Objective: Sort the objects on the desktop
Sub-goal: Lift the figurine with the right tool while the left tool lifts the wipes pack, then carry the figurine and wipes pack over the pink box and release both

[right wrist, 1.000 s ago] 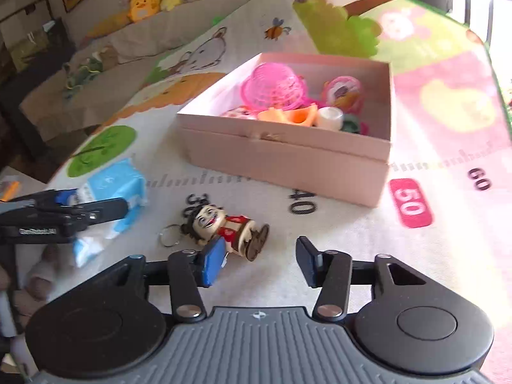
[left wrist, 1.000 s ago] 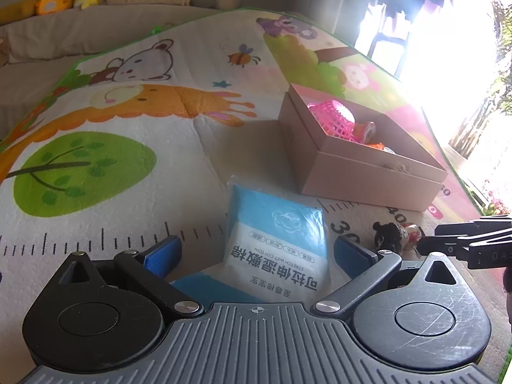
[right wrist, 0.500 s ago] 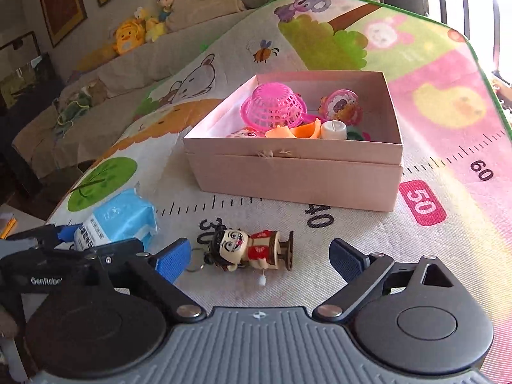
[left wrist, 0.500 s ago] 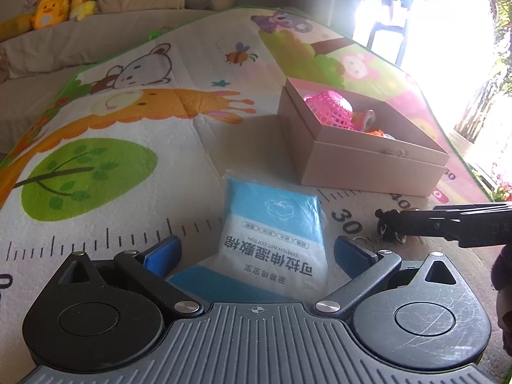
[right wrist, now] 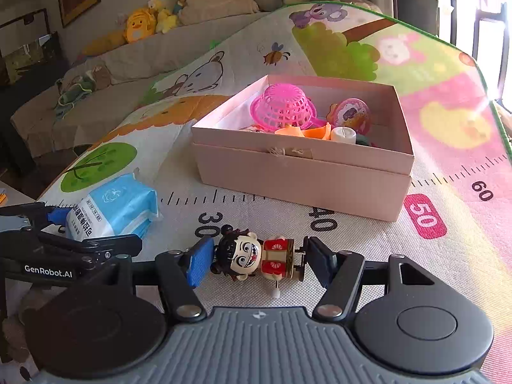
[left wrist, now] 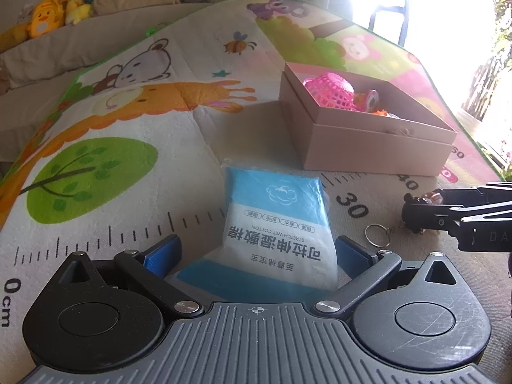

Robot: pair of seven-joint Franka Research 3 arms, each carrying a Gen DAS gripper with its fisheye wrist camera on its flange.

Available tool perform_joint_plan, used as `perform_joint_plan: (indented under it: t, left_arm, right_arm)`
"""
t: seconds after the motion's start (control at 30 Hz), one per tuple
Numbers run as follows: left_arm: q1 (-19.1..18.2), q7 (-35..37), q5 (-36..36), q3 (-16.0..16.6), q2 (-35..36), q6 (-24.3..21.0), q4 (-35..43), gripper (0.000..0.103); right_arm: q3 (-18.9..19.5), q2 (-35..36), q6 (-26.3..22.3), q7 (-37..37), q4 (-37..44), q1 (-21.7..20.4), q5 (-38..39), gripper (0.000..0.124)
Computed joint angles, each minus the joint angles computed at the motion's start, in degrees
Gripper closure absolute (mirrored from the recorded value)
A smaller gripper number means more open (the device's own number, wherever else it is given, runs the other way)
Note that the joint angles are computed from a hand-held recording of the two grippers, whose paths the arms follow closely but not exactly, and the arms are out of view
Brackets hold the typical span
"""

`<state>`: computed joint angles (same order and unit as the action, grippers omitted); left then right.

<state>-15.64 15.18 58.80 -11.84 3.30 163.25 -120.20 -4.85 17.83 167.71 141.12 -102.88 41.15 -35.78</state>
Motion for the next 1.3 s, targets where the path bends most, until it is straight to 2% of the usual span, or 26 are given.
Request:
perform_joint_plan:
  t: [0.1, 0.23, 0.3, 0.4, 0.47, 0.63, 0.67, 0.7, 0.8, 0.9, 0.97, 1.0, 1.13, 1.2, 1.23, 1.3]
  left_arm:
    - [-0.16, 4.67, -2.00, -0.46, -0.66, -1.98, -0.46, 0.000]
    - [-0.56, 5.11, 2.51, -1.02, -2.37, -8.73, -0.90, 0.000]
    - [-0.20, 5.55, 2.26, -1.16, -3.03, -10.42, -1.04, 0.000]
    - [1.24, 8.15, -1.45, -0.58, -3.25, -5.18, -1.75, 0.000]
    - [1.76, 8.28, -0.63, -0.48, -2.14, -2.80, -0.86, 0.000]
    - [1.15, 10.66, -0.87, -0.19, 0.79, -4.33, 2.86, 0.000]
    - [1.05, 11.42, -0.86, -0.04, 0.94, -3.88, 3.03, 0.003]
    - [0.89, 11.90, -0.66, 0.08, 0.90, -3.82, 3.06, 0.012]
    - [0.45, 13.97, -1.87, 0.01, 0.53, -4.06, 2.99, 0.027]
    - [0.25, 14.83, -3.56, -0.32, -0.99, -3.12, 2.64, 0.037]
    - [0.56, 15.42, -4.79, -0.41, -2.01, -0.16, 3.42, 0.038]
    - [0.61, 14.19, -2.91, -0.45, -2.23, 0.81, 4.61, 0.038]
    - [-0.05, 7.00, 9.93, -0.57, 0.59, 2.78, 14.40, 0.039]
    - [-1.37, 5.51, 14.14, -0.01, 4.98, 3.69, 21.48, 0.039]
    - [-2.11, 6.21, 14.43, 0.40, 7.60, 4.66, 24.95, 0.039]
    - [-2.81, 13.00, 10.07, 0.21, 14.12, 6.89, 32.06, 0.026]
  right_arm:
    - [-1.75, -0.30, 1.06, 3.06, -1.03, 0.98, -2.86, 0.059]
    - [-3.92, -0.40, 2.47, 7.81, -1.67, 2.60, -7.75, 0.059]
    - [-3.86, -0.48, 2.80, 9.15, -1.80, 2.48, -9.40, 0.059]
    - [-2.72, -0.54, 3.85, 8.78, -2.17, 1.16, -8.64, 0.059]
    - [-2.54, -0.55, 4.21, 8.51, -2.27, 0.92, -8.11, 0.059]
    - [-2.04, -1.30, 3.84, 6.98, -2.83, 0.70, -7.52, 0.060]
    - [-1.44, -1.72, 4.06, 6.03, -3.30, 0.14, -6.72, 0.060]
    - [-0.43, -2.32, 4.42, 4.36, -4.00, -0.83, -5.14, 0.060]
    - [1.14, -4.47, 4.97, 0.62, -6.14, -2.44, -1.70, 0.060]
    - [1.04, -7.66, 5.74, -0.04, -8.19, -3.14, -1.67, 0.060]
    - [0.07, -10.31, 6.88, 3.02, -8.74, -3.48, -5.99, 0.060]
    - [-0.33, -11.41, 7.38, 5.01, -8.41, -3.85, -8.74, 0.060]
    - [-0.52, -13.88, 8.69, 11.21, -3.84, -6.82, -15.79, 0.060]
    - [-1.04, -13.47, 8.12, 18.49, 0.11, -7.57, -24.02, 0.060]
    - [-1.12, -12.97, 7.00, 21.85, 2.31, -7.82, -28.20, 0.060]
    - [0.00, -11.60, 5.69, 22.03, 5.36, -9.18, -28.88, 0.060]
